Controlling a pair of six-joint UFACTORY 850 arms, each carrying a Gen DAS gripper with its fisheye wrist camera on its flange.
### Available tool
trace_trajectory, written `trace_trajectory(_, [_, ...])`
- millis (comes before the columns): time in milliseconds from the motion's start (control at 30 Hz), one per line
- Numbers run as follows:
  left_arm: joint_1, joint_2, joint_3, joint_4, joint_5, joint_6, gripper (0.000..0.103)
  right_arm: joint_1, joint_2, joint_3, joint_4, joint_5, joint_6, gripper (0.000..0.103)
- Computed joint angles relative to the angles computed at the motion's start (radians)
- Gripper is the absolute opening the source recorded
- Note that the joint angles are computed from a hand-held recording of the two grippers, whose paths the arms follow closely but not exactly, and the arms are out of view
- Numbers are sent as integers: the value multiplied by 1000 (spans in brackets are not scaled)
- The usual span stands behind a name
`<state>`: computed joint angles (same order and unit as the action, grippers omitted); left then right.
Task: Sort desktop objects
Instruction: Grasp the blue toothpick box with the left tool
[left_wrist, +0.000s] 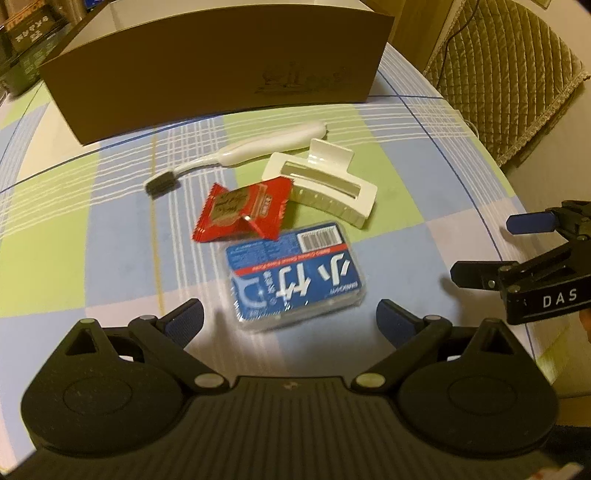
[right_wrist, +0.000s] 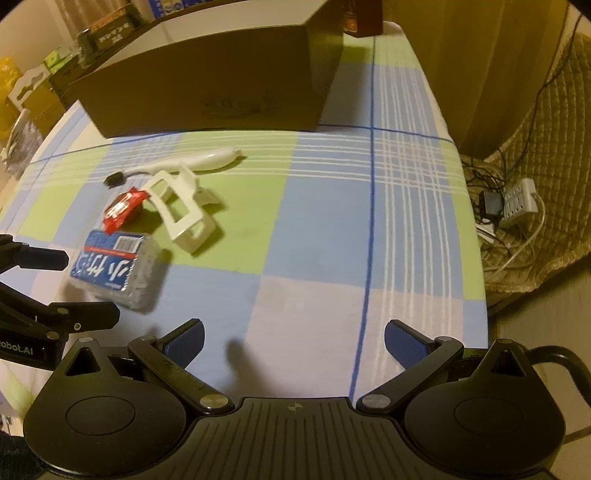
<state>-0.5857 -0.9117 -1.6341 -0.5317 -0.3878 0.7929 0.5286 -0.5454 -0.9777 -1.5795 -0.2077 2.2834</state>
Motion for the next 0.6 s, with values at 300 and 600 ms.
trace_trajectory(300, [-37,-59,-75,165,20,-149,98,-31,4,19,-120,-12,148,101])
trace_trajectory(600, [-33,-60,-63,134,57,-72,93,-43,-4,8,-237,-8,252,101])
